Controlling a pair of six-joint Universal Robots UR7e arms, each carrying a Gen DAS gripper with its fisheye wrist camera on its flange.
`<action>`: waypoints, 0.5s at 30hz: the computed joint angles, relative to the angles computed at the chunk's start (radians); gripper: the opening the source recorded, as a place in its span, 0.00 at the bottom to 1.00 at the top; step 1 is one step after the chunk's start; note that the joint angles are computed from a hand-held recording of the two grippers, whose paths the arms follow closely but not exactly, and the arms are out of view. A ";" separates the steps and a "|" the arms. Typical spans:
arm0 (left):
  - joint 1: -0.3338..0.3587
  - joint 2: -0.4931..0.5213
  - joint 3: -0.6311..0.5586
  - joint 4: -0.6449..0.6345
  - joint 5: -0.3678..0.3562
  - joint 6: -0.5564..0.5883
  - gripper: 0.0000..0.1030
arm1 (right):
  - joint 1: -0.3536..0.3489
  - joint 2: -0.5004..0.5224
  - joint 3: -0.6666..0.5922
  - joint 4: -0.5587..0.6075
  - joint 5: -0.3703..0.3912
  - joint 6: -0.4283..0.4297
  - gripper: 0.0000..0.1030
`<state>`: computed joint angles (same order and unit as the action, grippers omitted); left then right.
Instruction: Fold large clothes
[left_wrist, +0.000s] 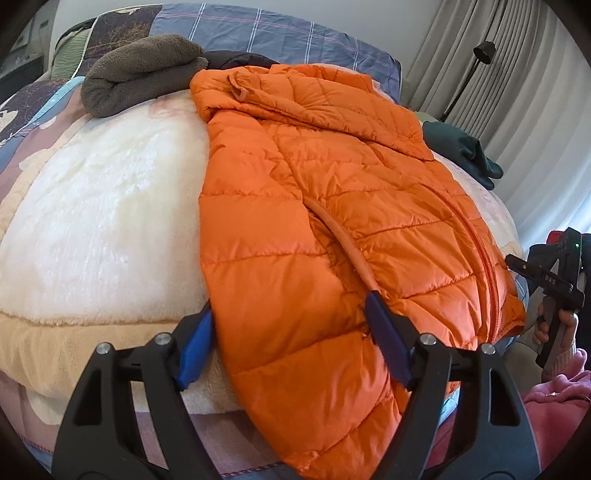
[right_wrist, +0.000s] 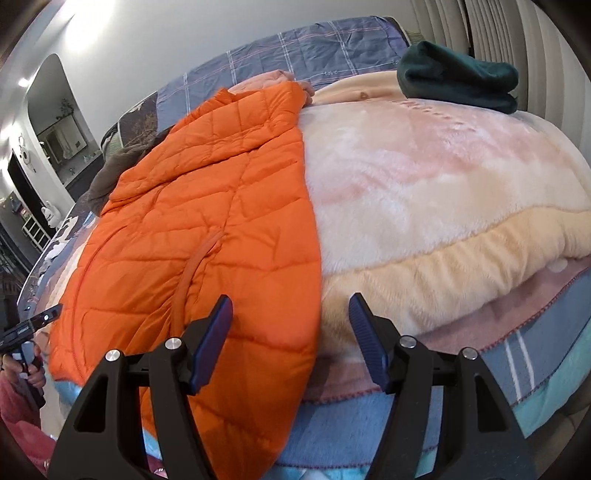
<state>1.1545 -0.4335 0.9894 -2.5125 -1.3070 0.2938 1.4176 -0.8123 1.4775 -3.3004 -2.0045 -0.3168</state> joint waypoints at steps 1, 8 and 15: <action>-0.003 0.000 -0.003 0.012 0.006 -0.006 0.75 | -0.003 -0.015 0.015 0.025 0.025 0.011 0.64; 0.003 -0.023 0.020 0.031 -0.009 -0.003 0.77 | -0.033 -0.063 0.088 0.104 0.133 0.077 0.64; 0.002 -0.046 0.061 0.021 0.000 -0.004 0.78 | -0.068 -0.108 0.138 0.155 0.262 0.152 0.64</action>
<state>1.1569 -0.4793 1.0499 -2.4913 -1.3075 0.2897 1.3498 -0.9203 1.6153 -3.1455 -1.7423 -0.1645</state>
